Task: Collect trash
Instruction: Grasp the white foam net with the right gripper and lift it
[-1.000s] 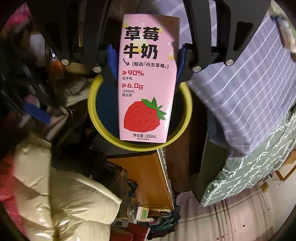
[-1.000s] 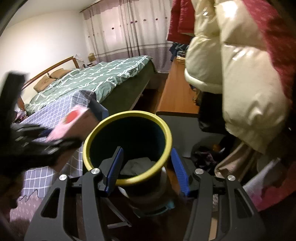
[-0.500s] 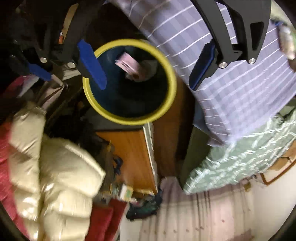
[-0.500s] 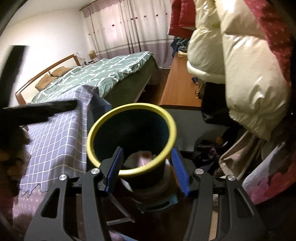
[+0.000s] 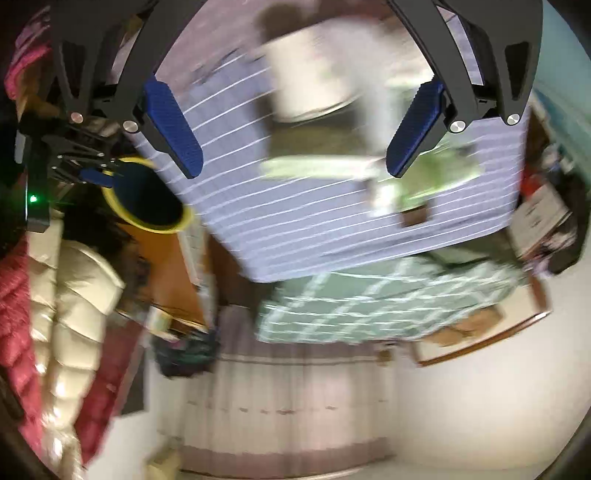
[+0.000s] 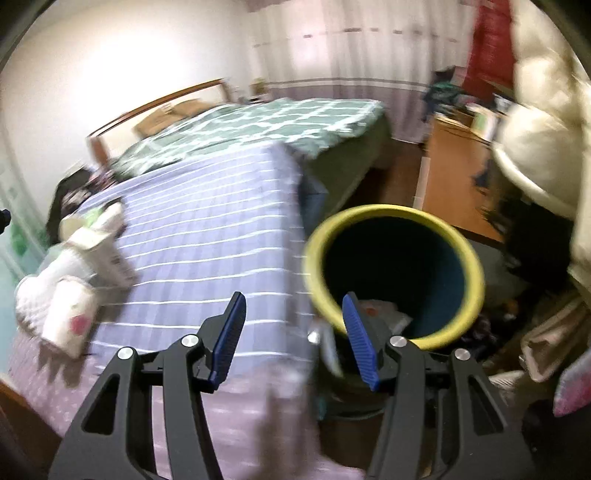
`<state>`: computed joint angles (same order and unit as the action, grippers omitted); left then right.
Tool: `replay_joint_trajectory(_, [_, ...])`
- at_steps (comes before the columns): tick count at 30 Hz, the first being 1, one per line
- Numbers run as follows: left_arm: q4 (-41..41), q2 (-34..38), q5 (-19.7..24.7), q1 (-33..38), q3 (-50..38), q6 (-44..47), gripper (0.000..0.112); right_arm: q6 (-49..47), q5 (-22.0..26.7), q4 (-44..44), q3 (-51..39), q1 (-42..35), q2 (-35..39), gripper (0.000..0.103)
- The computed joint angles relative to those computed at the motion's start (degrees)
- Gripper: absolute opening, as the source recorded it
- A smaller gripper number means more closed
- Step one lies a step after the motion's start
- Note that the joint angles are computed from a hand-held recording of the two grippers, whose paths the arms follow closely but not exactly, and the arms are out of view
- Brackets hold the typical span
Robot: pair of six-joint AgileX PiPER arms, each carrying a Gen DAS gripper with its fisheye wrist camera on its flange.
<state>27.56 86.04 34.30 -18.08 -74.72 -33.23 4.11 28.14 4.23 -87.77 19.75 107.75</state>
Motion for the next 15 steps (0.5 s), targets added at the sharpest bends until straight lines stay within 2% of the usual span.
replay_joint_trajectory(2, [4.52,-6.22,0.04,2.61,6.42,-4.76,0.098,-1.62,1.38,1.21,-2.90,3.09,1.53,0.052])
replay_joint_trajectory(4, [10.07,-12.31,1.85,5.48,12.20,-9.78,0.098,-3.91,2.69,3.29,-5.67,6.18,3.12,0.052])
replay_joint_trajectory(6, [12.38,-16.84,2.69,8.68,16.52,-11.71,0.098,-6.55,4.31,5.54,-9.33,9.54,5.15,0.052])
replay_joint_trajectory(11, [0.52,-25.46,-1.25,22.63,24.65,0.20,0.098,-14.31,5.88,12.50,-13.37,17.07,6.77,0.052])
replay_joint_trajectory(15, [-5.25,-28.18,-3.87,27.78,27.74,7.47,0.098,-16.73,6.65,14.08,-15.43,22.29,7.81,0.052])
